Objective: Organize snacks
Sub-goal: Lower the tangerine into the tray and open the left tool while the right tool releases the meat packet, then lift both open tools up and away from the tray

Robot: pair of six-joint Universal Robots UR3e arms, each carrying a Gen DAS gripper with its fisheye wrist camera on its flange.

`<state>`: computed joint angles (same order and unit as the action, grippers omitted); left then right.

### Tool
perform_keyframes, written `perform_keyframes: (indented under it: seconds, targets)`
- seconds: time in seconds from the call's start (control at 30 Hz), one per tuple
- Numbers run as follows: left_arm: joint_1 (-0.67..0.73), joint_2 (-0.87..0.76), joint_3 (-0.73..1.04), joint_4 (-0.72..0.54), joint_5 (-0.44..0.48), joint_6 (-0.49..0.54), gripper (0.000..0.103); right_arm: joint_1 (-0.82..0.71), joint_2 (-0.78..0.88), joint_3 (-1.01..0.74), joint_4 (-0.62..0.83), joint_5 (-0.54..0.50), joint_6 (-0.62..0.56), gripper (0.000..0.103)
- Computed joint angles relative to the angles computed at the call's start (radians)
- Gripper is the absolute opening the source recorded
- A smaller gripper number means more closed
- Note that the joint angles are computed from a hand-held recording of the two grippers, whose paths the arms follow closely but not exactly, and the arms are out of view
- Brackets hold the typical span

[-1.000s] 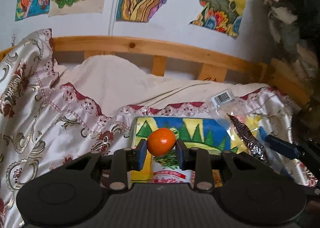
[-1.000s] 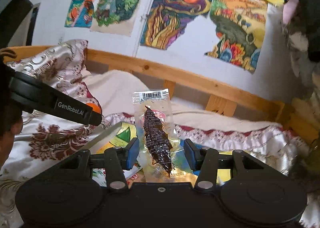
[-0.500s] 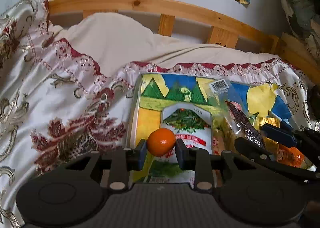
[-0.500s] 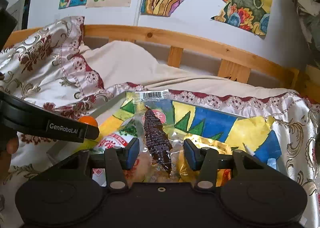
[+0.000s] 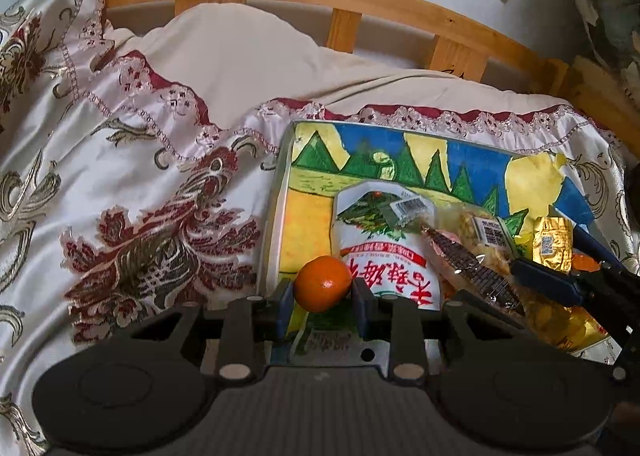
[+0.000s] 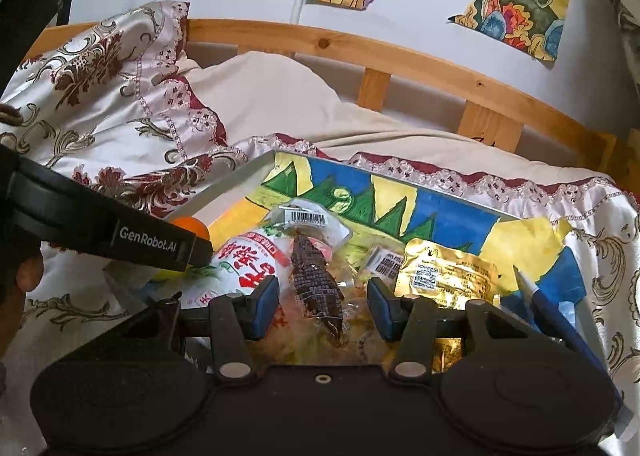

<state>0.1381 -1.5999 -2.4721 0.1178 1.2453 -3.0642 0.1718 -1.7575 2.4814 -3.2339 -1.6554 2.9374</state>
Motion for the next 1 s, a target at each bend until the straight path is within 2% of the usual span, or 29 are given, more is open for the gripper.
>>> perform_keyframes:
  seconds: [0.2,0.3,0.47,0.53,0.57,0.67,0.87,0.93,1.0]
  targets:
    - [0.008,-0.007,-0.017,0.018,0.004,-0.017,0.034,0.003,0.002,0.004,-0.006,-0.003,0.005,0.052]
    - [0.013,0.019,-0.019,-0.007,0.006,-0.022,0.047,-0.005,-0.021,0.018,-0.007,0.009,0.022,0.057]
    - [0.039,0.108,-0.048,-0.052,-0.031,-0.025,0.055,-0.003,-0.091,0.047,-0.002,0.006,0.02,0.068]
    - [0.036,0.15,-0.059,-0.063,-0.022,-0.035,0.063,-0.011,-0.141,0.061,0.015,0.016,0.012,0.071]
    - [0.039,0.176,-0.068,-0.066,-0.019,-0.034,0.063,-0.016,-0.169,0.065,0.032,0.021,0.011,0.072]
    - [0.065,0.269,-0.089,-0.12,-0.037,-0.021,0.065,-0.032,-0.262,0.072,0.092,0.03,0.015,0.075]
    - [0.134,0.519,-0.137,-0.257,-0.07,0.01,0.08,-0.092,-0.491,0.054,0.283,0.071,0.032,0.084]
    - [0.168,0.626,-0.15,-0.333,-0.094,0.031,0.086,-0.124,-0.593,0.035,0.387,0.102,0.039,0.087]
    - [0.233,0.783,-0.165,-0.469,-0.152,0.065,0.088,-0.161,-0.693,0.015,0.486,0.14,0.03,0.089]
